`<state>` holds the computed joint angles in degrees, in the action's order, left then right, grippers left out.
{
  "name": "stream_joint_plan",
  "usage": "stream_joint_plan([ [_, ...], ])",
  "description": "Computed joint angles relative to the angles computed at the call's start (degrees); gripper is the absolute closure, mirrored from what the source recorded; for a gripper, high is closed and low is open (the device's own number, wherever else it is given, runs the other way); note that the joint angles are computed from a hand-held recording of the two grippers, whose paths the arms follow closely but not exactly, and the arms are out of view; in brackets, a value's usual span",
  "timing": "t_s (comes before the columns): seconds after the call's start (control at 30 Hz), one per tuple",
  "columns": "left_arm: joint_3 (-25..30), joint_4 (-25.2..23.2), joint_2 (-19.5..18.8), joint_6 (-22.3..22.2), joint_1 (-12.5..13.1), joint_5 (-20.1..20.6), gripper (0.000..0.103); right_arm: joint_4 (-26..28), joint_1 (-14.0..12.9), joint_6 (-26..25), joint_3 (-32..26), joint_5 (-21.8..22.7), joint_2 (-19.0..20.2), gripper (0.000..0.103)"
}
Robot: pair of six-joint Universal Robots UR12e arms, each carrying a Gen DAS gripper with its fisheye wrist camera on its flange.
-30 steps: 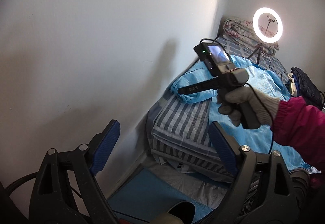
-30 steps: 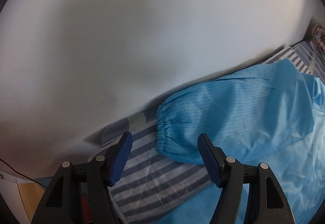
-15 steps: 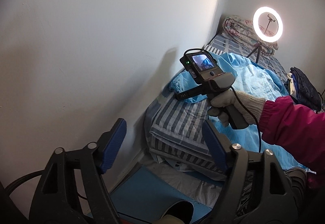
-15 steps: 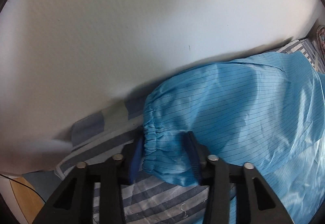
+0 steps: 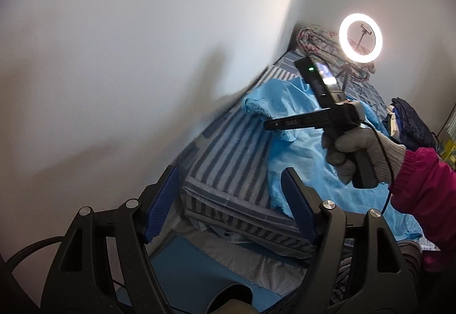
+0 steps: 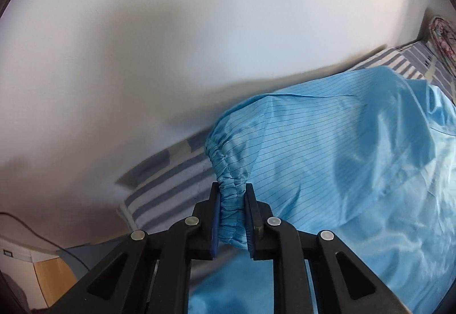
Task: Fold large clothes
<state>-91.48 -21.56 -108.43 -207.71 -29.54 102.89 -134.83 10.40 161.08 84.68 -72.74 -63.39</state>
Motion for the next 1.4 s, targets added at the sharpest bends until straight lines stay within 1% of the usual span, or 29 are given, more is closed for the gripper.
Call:
stream_joint_plan([
  [0.07, 0.68, 0.12, -0.68, -0.14, -0.18, -1.12, 0.027, 0.11, -1.09, -0.56, 2.31, 1.06, -2.31, 0.090],
  [0.1, 1.10, 0.20, -1.11, -0.01, -0.31, -1.62, 0.027, 0.00, -1.20, -0.51, 2.55, 1.11, -2.41, 0.090],
  [0.17, 2.16, -0.22, -2.05, 0.01, -0.58, -2.58, 0.027, -0.24, -2.43, -1.32, 4.39, 1.37, -3.48, 0.090],
  [0.23, 3.33, -0.85, -3.01, -0.39, -0.57, -4.38, 0.027, 0.23, -3.36, -1.30, 5.55, 1.89, -4.44, 0.090],
  [0.3, 4.65, -1.24, -4.21, -0.38, -0.44, -6.56, 0.027, -0.15, -3.43, -0.52, 5.65, 2.20, -3.88, 0.090],
  [0.4, 6.83, -0.87, -6.39, -0.26, -0.25, -8.66, 0.027, -1.49, -3.93, -0.34, 7.68, 2.89, -4.56, 0.089],
  [0.43, 7.43, -0.60, -7.07, -0.75, -0.10, -9.39, 0.027, -1.68, -4.10, -0.21, 8.19, 3.37, -4.77, 0.084],
  [0.47, 8.19, -0.53, -7.79, -1.41, 0.03, -10.23, 0.027, -2.48, -3.69, 0.26, 8.36, 3.39, -4.33, 0.078],
  [0.53, 9.71, -0.75, -9.26, -2.75, 0.46, -12.56, 0.027, -4.38, -3.80, -0.20, 9.85, 2.26, -5.02, 0.067],
  [0.57, 10.68, -1.34, -10.05, -3.25, 0.66, -13.41, 0.027, -4.89, -4.06, -0.84, 10.52, 2.25, -5.59, 0.066],
  [0.63, 12.83, -3.41, -11.68, -4.66, 0.93, -13.42, 0.027, -5.52, -4.92, -1.32, 11.67, 2.45, -6.86, 0.066],
  [0.8, 16.75, -7.49, -14.88, -7.28, 1.61, -13.43, 0.027, -8.67, -7.84, 1.36, 13.82, 2.32, -10.22, 0.063],
  [0.83, 17.16, -8.00, -15.28, -7.56, 1.79, -13.57, 0.027, -9.59, -8.62, 1.72, 14.03, 1.89, -11.15, 0.063],
  [0.87, 17.80, -8.73, -15.78, -7.72, 1.95, -13.62, 0.027, -10.96, -8.78, 2.40, 14.26, 0.90, -11.54, 0.063],
  [0.97, 19.40, -10.05, -17.23, -9.13, 2.85, -15.51, 0.027, -13.72, -10.52, 4.73, 13.48, -0.72, -13.50, 0.063],
  [1.03, 20.47, -10.59, -18.25, -10.08, 3.36, -16.22, 0.027, -15.34, -11.65, 7.14, 12.55, -0.64, -14.56, 0.063],
  [1.13, 22.14, -12.04, -19.69, -11.13, 3.74, -16.67, 0.027, -18.58, -13.18, 11.54, 11.10, 1.25, -15.64, 0.063],
  [1.2, 23.27, -13.20, -20.64, -11.65, 3.85, -17.16, 0.027, -19.56, -13.68, 13.08, 9.81, 1.85, -16.06, 0.063],
  [1.33, 26.35, -16.31, -23.07, -11.69, 3.61, -17.48, 0.027, -19.23, -13.72, 14.15, 7.98, 0.39, -16.14, 0.059],
  [1.37, 27.16, -17.10, -23.65, -11.89, 3.50, -17.25, 0.028, -18.84, -13.51, 14.42, 7.86, 0.06, -16.05, 0.058],
  [1.4, 27.95, -17.62, -24.21, -12.25, 3.34, -16.61, 0.048, -18.36, -13.37, 14.57, 7.96, -0.27, -16.00, 0.058],
])
